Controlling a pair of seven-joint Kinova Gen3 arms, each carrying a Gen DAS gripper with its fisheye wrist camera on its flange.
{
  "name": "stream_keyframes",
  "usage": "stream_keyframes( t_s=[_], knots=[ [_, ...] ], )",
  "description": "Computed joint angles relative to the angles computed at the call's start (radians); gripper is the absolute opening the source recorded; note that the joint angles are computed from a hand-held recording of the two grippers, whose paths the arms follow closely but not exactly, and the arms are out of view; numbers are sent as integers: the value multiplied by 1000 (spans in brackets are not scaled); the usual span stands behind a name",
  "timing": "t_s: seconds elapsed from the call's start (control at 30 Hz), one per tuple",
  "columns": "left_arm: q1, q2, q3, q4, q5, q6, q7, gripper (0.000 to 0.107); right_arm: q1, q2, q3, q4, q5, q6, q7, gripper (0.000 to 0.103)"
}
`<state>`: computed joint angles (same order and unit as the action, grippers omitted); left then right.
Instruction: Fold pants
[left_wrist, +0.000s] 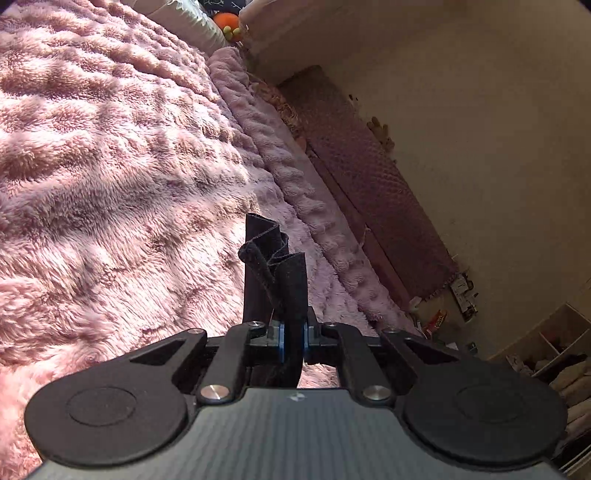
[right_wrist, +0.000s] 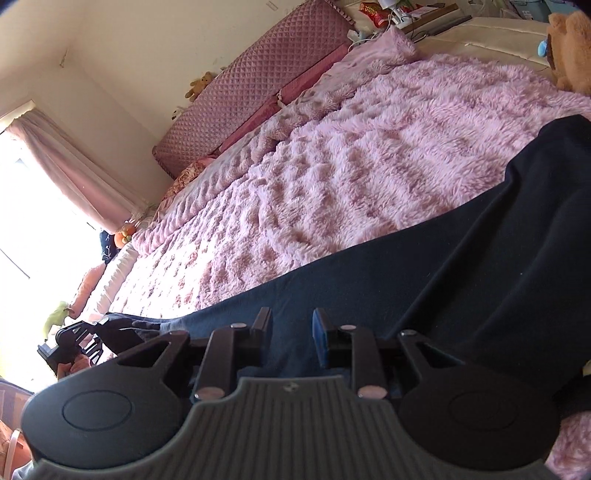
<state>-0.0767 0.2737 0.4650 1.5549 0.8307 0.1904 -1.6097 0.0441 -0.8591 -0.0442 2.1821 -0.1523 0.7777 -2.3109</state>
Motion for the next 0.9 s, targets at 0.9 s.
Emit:
stream_keyframes(
  t_s=[0.9],
  knots=[
    [1087, 29, -538, -468, -877, 293, 716, 8, 133, -269, 172, -141, 149, 282, 40, 21]
  ],
)
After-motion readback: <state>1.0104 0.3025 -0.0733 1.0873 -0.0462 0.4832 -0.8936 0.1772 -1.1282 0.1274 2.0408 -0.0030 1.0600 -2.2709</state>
